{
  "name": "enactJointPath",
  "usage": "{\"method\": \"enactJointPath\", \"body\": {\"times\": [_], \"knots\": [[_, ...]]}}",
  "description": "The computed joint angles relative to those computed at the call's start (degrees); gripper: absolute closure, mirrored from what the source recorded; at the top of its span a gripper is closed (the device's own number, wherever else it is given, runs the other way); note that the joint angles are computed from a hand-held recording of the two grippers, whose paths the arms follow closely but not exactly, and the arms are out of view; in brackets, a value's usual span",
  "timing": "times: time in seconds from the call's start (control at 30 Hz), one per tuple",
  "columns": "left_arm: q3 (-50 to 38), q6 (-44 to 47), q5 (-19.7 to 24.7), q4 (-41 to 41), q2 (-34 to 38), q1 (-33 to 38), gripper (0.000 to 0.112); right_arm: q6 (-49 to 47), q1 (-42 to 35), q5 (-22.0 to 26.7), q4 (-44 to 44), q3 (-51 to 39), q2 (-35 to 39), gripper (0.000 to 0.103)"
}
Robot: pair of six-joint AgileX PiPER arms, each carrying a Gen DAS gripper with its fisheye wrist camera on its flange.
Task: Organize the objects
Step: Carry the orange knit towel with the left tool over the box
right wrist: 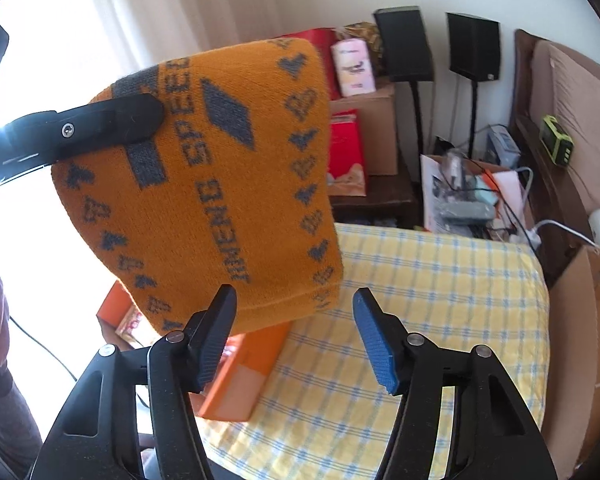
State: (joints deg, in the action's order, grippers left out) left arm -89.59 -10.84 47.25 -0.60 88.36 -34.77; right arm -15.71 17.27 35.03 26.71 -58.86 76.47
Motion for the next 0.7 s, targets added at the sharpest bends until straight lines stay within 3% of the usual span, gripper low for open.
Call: {"method": "enactJointPath", "body": {"times": [0.23, 0.43, 0.7], "knots": [[5.96, 3.84, -0.08, -3.32, -5.82, 5.36, 0.103, 2.63, 9.41, -2.31, 0.85, -6.28, 7.02, 0.051], [12.16, 9.05, -0.67, -8.13, -10.37, 12.11, 0.103, 0.45, 12.95, -3.05, 6.52, -10.73, 13.58, 0.052], [18.78, 16.04, -2.46, -14.34, -11.69, 21.27, 0.103, 4.57, 17.73, -4.15, 3.71, -18.05, 23.34, 0.052]]}}
